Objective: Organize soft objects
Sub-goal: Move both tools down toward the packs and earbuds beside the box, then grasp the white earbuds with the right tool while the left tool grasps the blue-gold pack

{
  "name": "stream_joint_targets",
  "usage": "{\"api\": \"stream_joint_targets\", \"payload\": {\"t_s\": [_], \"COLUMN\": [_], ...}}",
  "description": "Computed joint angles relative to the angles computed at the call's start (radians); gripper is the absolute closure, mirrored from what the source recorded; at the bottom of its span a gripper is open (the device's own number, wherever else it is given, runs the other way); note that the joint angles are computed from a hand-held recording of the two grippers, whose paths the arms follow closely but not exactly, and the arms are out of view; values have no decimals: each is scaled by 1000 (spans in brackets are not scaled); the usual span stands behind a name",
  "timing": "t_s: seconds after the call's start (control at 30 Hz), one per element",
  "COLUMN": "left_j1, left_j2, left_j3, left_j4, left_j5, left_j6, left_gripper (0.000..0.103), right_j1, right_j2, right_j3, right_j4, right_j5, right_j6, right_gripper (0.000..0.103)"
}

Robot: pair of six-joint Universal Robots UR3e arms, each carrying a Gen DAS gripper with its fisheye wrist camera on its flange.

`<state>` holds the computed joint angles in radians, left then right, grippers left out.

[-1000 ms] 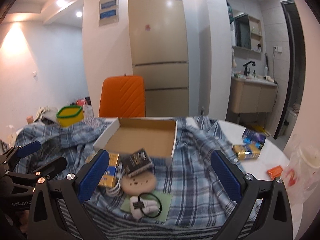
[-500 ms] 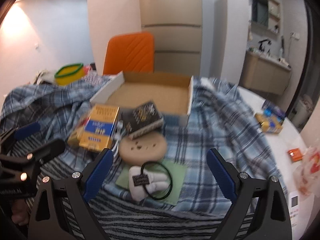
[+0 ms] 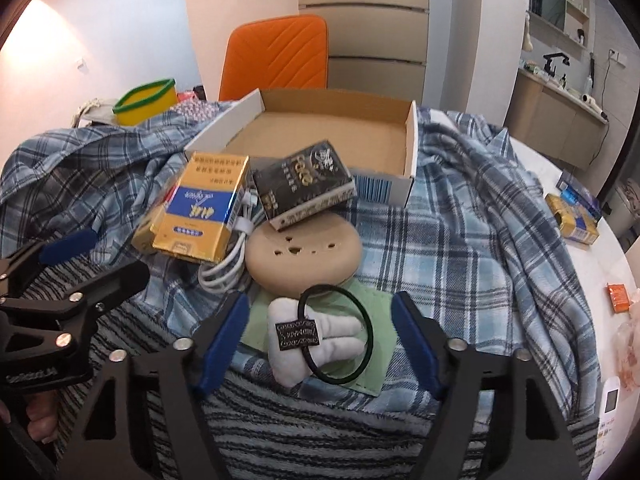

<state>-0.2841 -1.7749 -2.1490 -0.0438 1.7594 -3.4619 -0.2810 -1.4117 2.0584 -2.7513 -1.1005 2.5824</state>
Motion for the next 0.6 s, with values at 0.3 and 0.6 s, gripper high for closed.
{"api": "stream_joint_targets", "payload": {"t_s": [0.3,0.6], "left_j1": [-5,-16], "left_j2": [5,12], "left_j3": [-7,-19], "left_j4": [19,49], "left_j5": [7,22], "left_j6": [6,13], "left_gripper": [12,12], "right_j1": [10,9], "right_j2": [36,21], "right_j3": [-50,-26], "right_j4": [78,46], "right_j5": [-13,-9], "right_j6": [-3,-9], "right_gripper": [53,70]}}
